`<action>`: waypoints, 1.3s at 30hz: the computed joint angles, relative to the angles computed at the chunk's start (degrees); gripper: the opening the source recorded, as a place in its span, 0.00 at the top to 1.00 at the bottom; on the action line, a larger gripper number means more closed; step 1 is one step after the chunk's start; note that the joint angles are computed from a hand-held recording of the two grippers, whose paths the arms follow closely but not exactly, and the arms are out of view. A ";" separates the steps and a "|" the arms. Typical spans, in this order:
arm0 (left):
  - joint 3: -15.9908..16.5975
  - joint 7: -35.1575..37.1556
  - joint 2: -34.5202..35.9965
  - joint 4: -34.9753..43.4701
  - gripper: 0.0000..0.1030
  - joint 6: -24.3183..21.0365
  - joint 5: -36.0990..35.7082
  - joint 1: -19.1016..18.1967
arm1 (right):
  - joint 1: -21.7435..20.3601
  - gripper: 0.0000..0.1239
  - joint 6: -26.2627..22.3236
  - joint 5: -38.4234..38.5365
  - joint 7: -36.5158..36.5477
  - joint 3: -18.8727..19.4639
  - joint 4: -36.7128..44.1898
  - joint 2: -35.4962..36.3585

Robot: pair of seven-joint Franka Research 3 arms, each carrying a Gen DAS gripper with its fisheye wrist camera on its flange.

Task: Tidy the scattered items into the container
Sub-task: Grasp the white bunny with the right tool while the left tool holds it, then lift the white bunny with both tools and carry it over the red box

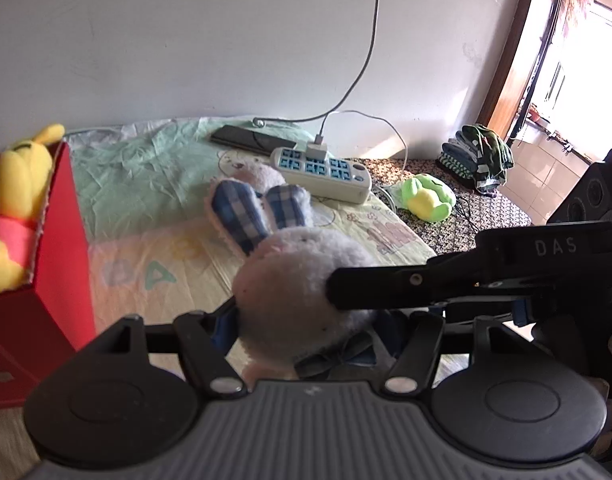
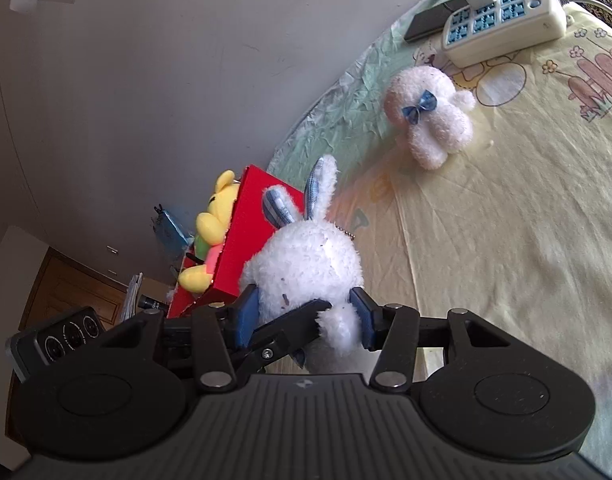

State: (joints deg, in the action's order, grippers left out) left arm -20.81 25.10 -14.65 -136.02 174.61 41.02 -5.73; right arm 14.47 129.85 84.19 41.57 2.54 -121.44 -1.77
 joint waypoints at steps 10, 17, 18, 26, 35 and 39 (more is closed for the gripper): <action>7.45 9.73 -11.23 -4.92 0.36 2.34 -3.18 -0.45 | 4.69 0.58 6.52 9.80 -6.69 2.58 1.51 -2.28; 17.26 19.86 -25.75 -15.18 0.36 0.38 -8.01 -1.15 | 10.09 0.57 10.64 12.53 -8.66 6.43 9.95 2.85; 18.55 21.25 -27.59 -16.43 0.36 -0.15 -8.57 -0.87 | 10.83 0.57 11.18 12.53 -8.64 7.08 11.61 4.18; 29.81 36.32 -34.04 -20.42 0.35 -4.28 -11.86 0.44 | 16.08 0.57 17.55 11.85 -8.83 13.11 27.93 18.43; 40.04 49.33 -28.22 -18.70 0.35 -3.85 -19.22 -2.24 | 19.39 0.57 27.08 4.28 -0.58 18.11 41.44 31.21; 41.22 53.38 -25.26 -16.82 0.35 -3.87 -22.13 -2.78 | 21.41 0.58 31.54 -3.98 6.60 18.55 44.01 33.48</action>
State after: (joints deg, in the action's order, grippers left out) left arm 20.41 78.48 -39.91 -152.85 170.74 18.89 -8.51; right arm 35.87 161.39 80.20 48.17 21.09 -77.43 31.70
